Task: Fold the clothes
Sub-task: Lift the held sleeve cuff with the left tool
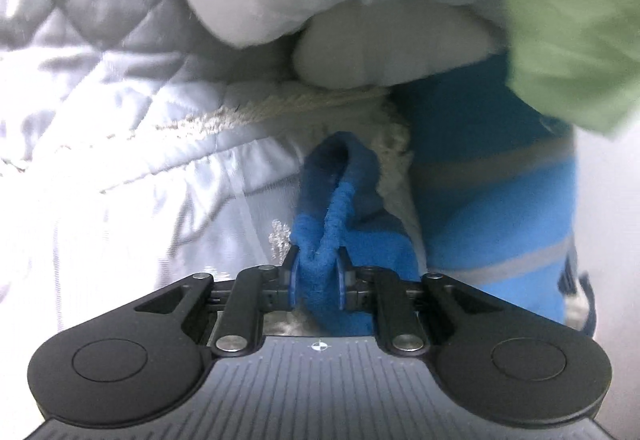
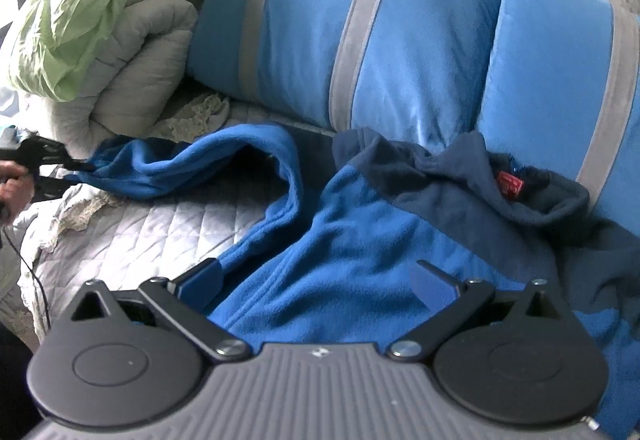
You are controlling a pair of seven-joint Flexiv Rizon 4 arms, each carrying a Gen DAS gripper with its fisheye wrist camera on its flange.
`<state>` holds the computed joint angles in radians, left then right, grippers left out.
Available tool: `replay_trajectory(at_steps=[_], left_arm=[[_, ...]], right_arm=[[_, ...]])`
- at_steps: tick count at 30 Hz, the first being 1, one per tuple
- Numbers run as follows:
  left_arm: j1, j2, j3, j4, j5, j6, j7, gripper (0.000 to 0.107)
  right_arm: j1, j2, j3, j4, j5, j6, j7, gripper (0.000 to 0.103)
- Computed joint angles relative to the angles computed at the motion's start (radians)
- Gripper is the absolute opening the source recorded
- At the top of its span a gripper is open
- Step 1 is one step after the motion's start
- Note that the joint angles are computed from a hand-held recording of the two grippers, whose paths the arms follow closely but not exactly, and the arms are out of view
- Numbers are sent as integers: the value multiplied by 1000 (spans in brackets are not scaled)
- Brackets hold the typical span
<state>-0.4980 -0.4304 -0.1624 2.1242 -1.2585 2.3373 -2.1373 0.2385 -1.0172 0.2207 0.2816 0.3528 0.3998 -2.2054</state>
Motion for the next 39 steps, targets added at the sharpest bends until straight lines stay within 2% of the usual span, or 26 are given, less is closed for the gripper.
replay_trajectory(at_steps=[2, 6, 7, 8, 9, 11, 13, 15, 19, 21, 22, 25, 27, 29, 32, 33, 35, 37, 39], left_arm=[[-22, -10, 7, 14, 7, 37, 66, 17], [-66, -18, -22, -16, -128, 60, 408, 21], [-63, -16, -32, -20, -137, 55, 452, 23], [-62, -14, -40, -24, -148, 51, 496, 31], [-57, -8, -46, -22, -144, 42, 499, 36], [-29, 16, -38, 13, -51, 2, 370, 60], [-1, 39, -26, 54, 51, -29, 197, 68], [24, 58, -19, 82, 117, -67, 16, 69], [116, 84, -11, 134, 347, -132, -327, 68], [166, 73, -11, 139, 439, -150, -460, 66], [162, 69, -5, 141, 438, -144, -495, 61], [107, 69, 45, 131, 378, -181, -468, 30], [84, 66, 71, 124, 358, -211, -456, 26], [82, 61, 83, 127, 398, -192, -472, 22], [-13, 65, 126, 105, 255, -157, -333, 19], [-58, 74, 131, 88, 155, -143, -233, 18], [-129, 66, 124, 10, -82, -84, 65, 17], [-135, 65, 94, -41, -188, -30, 260, 17], [-119, 68, 63, -76, -246, 4, 375, 17]], right_arm=[[-4, 15, 2, 31, 3, 5, 7, 103], [-10, 48, 8, 98, 6, 29, -4, 103], [-10, 55, 9, 113, 5, 36, -10, 103], [-10, 60, 10, 123, 4, 41, -13, 103], [-10, 63, 12, 128, 3, 43, -14, 103], [-9, 70, 14, 140, 2, 48, -15, 103], [-7, 77, 15, 153, 0, 54, -14, 103], [-5, 86, 15, 171, -3, 66, -17, 103], [-7, 98, 20, 195, -5, 74, -17, 103], [-7, 103, 20, 205, -7, 78, -16, 103], [-8, 105, 21, 209, -7, 79, -16, 103], [-10, 110, 23, 218, -7, 82, -13, 103], [-11, 114, 24, 228, -7, 85, -12, 103], [-13, 118, 25, 237, -8, 88, -12, 103], [-12, 120, 25, 246, -10, 88, -15, 103], [-12, 120, 26, 248, -11, 88, -16, 103], [-12, 119, 31, 251, -8, 87, -24, 103], [-6, 123, 29, 268, -8, 109, -32, 103], [4, 126, 25, 292, -14, 144, -38, 103]])
